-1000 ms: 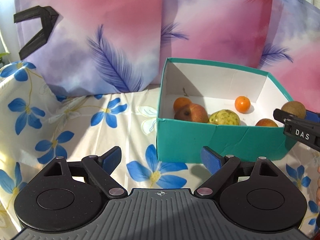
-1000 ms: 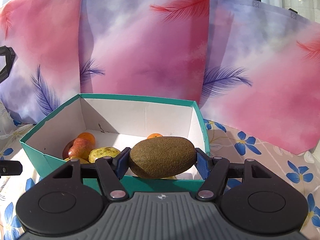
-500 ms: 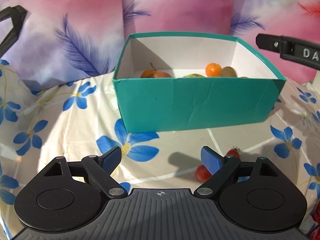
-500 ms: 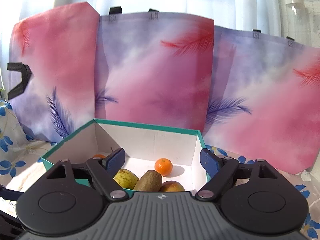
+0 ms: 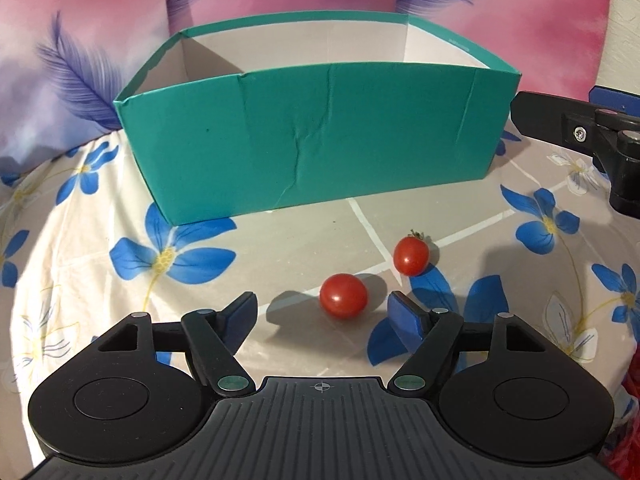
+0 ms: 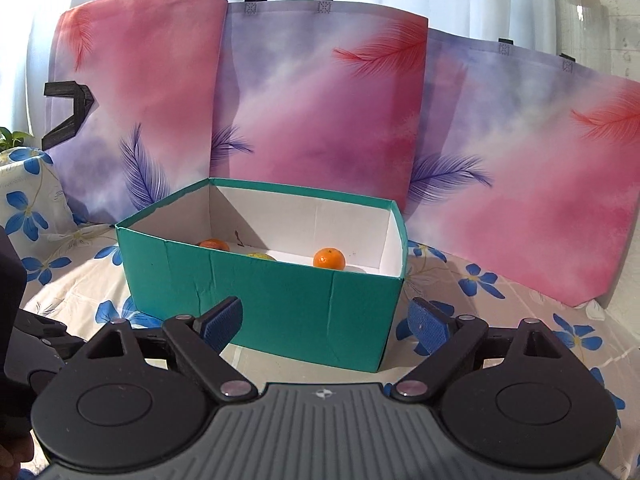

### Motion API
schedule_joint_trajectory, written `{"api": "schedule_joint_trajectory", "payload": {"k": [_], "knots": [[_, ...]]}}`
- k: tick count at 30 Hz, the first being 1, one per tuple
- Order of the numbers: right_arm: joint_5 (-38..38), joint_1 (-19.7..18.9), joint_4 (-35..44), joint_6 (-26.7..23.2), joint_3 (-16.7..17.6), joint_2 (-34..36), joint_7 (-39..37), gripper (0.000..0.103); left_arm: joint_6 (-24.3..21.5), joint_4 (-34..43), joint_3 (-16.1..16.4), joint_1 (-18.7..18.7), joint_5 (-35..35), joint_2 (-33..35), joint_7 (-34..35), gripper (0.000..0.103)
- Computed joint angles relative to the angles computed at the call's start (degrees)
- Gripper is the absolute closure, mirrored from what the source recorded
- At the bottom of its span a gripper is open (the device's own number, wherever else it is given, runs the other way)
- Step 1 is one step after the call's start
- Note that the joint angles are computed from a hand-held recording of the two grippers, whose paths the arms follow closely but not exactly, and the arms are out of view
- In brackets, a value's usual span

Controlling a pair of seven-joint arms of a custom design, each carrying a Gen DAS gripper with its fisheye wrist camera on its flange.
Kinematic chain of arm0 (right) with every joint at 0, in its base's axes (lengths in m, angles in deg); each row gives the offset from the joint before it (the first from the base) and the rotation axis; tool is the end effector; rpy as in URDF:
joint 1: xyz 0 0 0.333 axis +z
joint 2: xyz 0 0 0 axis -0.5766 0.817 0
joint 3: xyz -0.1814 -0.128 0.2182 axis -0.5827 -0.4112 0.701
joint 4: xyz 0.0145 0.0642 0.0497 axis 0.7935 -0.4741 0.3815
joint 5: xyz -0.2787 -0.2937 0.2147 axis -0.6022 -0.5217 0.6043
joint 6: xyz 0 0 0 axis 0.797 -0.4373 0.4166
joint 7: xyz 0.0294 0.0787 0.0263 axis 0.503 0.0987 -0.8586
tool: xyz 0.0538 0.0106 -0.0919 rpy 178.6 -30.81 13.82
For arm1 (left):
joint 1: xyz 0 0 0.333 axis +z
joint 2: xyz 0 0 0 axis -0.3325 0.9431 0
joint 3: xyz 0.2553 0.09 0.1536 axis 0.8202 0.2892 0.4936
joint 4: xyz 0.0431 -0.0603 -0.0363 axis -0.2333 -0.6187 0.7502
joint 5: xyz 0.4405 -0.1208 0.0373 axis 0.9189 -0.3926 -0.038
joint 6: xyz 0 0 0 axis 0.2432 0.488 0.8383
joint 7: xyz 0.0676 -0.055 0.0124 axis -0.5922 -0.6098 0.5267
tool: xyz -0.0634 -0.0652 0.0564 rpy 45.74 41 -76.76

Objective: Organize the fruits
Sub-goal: 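Grasp a cherry tomato with the left tool while the right tool approaches the other tomato, then carry the tomato into the box, open the left tool while the right tool grasps the other tomato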

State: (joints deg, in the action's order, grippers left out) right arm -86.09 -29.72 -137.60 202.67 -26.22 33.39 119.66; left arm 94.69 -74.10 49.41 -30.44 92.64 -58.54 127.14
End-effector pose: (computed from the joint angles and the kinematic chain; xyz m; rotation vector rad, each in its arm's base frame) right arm 0.5355 0.1884 0.4764 -1.6871 1.4209 -0.9690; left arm 0.5844 -0.2462 0.4003 -1.6109 2.0769 -0.7386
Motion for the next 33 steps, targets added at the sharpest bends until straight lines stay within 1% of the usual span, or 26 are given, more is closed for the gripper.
{"api": "schedule_joint_trajectory", "payload": {"k": [3, 4, 6, 7, 9, 11, 12, 13, 15, 16, 18, 19, 22, 23, 25, 28, 30, 32, 33], "knots": [[1.08, -0.01, -1.0, -0.69, -0.15, -0.65, -0.89, 0.013, -0.36, 0.65, -0.34, -0.14, -2.73, 0.91, 2.59, 0.033], [1.67, -0.04, -1.21, -0.8, -0.16, -0.74, -1.28, 0.013, -0.56, 0.92, -0.27, -0.26, -3.05, 1.18, 2.8, 0.038], [3.12, -0.12, -1.62, -0.82, -0.17, -0.89, -2.44, 0.013, -0.36, 1.03, -0.03, -0.54, -2.84, 1.34, 2.68, 0.04], [3.22, -0.29, -1.67, -0.83, -0.01, -0.94, -2.38, 0.013, -0.25, 1.07, 0.01, -0.59, -3.19, 1.38, 2.93, 0.042], [3.29, -0.54, -1.7, -0.63, 0.22, -0.91, -2.4, 0.013, -0.13, 1.04, -0.13, -0.56, -5.22, 1.35, 4.53, 0.046], [3.04, -0.73, -1.56, -0.47, 0.45, -0.75, -2.16, 0.013, -0.42, 1.16, 0.16, -0.81, -4.17, 1.3, 3.73, 0.059], [3.56, -0.66, -1.49, -0.31, 0.37, -0.59, -2.79, 0.013, -0.57, 1.2, 0.22, -0.85, -3.92, 1.27, 3.61, 0.063], [3.91, -0.63, -1.43, -0.32, 0.4, -0.47, -3.2, 0.013, -0.45, 1.11, 0.04, -0.74, -5.2, 1.18, 4.67, 0.074], [5.62, -0.36, -1.45, -0.25, 0.25, -0.16, -5.15, 0.013, -0.37, 0.85, -0.38, -0.42, -9.23, 0.88, 7.55, 0.074], [6.67, -0.24, -1.49, -0.3, 0.21, -0.03, -6.31, 0.013, -0.22, 0.6, -0.22, -0.45, -8.93, 0.52, 6.92, 0.074], [7.7, -0.23, -1.44, -0.4, 0.42, 0.31, -7.54, 0.013, -0.25, 0.06, 0.34, -0.46, -4.13, -0.82, 1.94, 0.074], [8.05, -0.2, -1.38, -0.5, 0.56, 0.54, -8.01, 0.013, -0.37, -0.15, 0.35, -0.19, -2.84, -1.55, 0.14, 0.074], [9.5, 0.22, -1.03, -0.68, 0.66, 1.87, -10.4, 0.013, 0.5, -1.35, -0.06, 1.22, -3.19, -4.36, -2.16, 0.074], [10.97, 0.68, -1.01, -0.96, 0.52, 2.44, -12.23, 0.013, 0.79, -1.67, -0.35, 1.84, -2.71, -5.18, -2.93, 0.074], [15.66, 1.92, -1.19, -1.06, -0.07, 3.72, -17.41, 0.013, 0.63, -1.92, -1.36, 3.59, 0.99, -6.67, -6.61, 0.074], [27.42, 4.48, -1.67, -0.66, -1.37, 5.79, -28.42, 0.013, 0.19, -2.19, -2.59, 5.39, 3.55, -7.93, -9.8, 0.074], [34.71, 5.85, -1.62, -0.18, -1.93, 7.32, -35.12, 0.017, -0.54, -2.2, -2.99, 5.84, 3.55, -8.09, -10.14, 0.074], [39.44, 6.71, -1.03, -0.63, -1.93, 8.71, -39.39, 0.028, -1.55, -2.35, -3.02, 5.94, 2.55, -8.18, -9.63, 0.074], [41.75, 7.09, -0.91, -0.21, -2.04, 9.29, -41.42, 0.029, -2.15, -2.31, -3.04, 5.94, 2.11, -8.16, -9.45, 0.074]]}}
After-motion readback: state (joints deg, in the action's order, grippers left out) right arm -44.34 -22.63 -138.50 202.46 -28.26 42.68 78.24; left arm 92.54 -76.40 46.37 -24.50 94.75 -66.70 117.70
